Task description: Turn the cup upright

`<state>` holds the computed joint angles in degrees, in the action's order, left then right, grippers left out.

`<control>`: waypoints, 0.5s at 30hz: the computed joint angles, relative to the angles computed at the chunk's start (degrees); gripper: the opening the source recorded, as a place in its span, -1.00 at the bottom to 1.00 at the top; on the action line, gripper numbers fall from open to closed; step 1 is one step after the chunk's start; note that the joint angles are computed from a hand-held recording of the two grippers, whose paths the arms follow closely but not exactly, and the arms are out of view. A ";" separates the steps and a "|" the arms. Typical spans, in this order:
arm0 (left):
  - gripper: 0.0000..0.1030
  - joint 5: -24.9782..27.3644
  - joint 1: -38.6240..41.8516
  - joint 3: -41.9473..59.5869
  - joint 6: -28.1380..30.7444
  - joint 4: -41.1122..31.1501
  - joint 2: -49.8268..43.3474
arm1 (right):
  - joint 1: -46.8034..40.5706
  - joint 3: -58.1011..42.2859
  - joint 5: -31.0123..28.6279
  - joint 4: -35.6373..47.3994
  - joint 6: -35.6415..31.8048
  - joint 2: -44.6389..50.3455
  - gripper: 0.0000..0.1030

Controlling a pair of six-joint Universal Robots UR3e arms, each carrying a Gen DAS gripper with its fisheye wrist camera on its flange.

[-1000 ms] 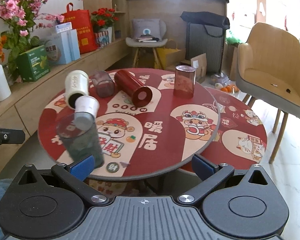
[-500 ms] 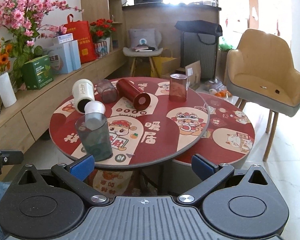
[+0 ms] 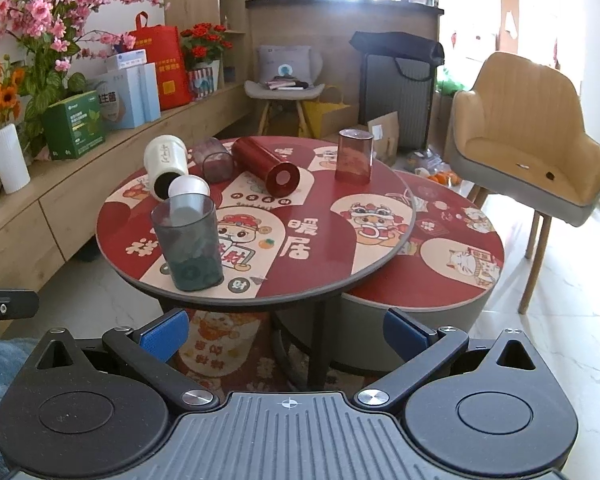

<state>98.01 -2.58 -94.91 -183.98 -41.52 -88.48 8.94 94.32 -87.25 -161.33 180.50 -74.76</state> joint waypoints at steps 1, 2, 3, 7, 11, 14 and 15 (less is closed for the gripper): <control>0.94 0.02 0.09 0.04 -0.12 0.06 0.01 | -0.01 -0.14 0.02 0.03 0.07 0.12 0.99; 0.94 0.21 0.01 0.02 -0.30 0.16 -0.01 | -0.01 -0.10 -0.03 -0.11 0.13 0.15 0.99; 0.94 0.42 -0.11 -0.01 -0.44 0.33 -0.05 | -0.03 -0.07 -0.10 -0.32 0.14 0.26 0.99; 0.94 1.42 -0.64 0.23 -0.76 0.66 -0.36 | -0.12 -0.15 -0.31 -0.91 0.05 0.54 0.99; 0.94 1.92 -0.80 0.00 -1.05 1.02 -0.23 | -0.08 0.00 -0.49 -1.23 0.09 0.56 0.99; 0.94 2.05 -0.76 0.09 -1.18 0.98 -0.19 | -0.09 0.02 -0.50 -1.10 0.06 0.49 0.99; 0.94 2.12 -0.82 -0.01 -1.23 1.03 -0.11 | -0.08 -0.04 -0.52 -1.04 0.05 0.54 0.99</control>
<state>100.13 -3.40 -94.91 -185.22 -40.49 -88.60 8.86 94.28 -87.77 -162.37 180.55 -74.22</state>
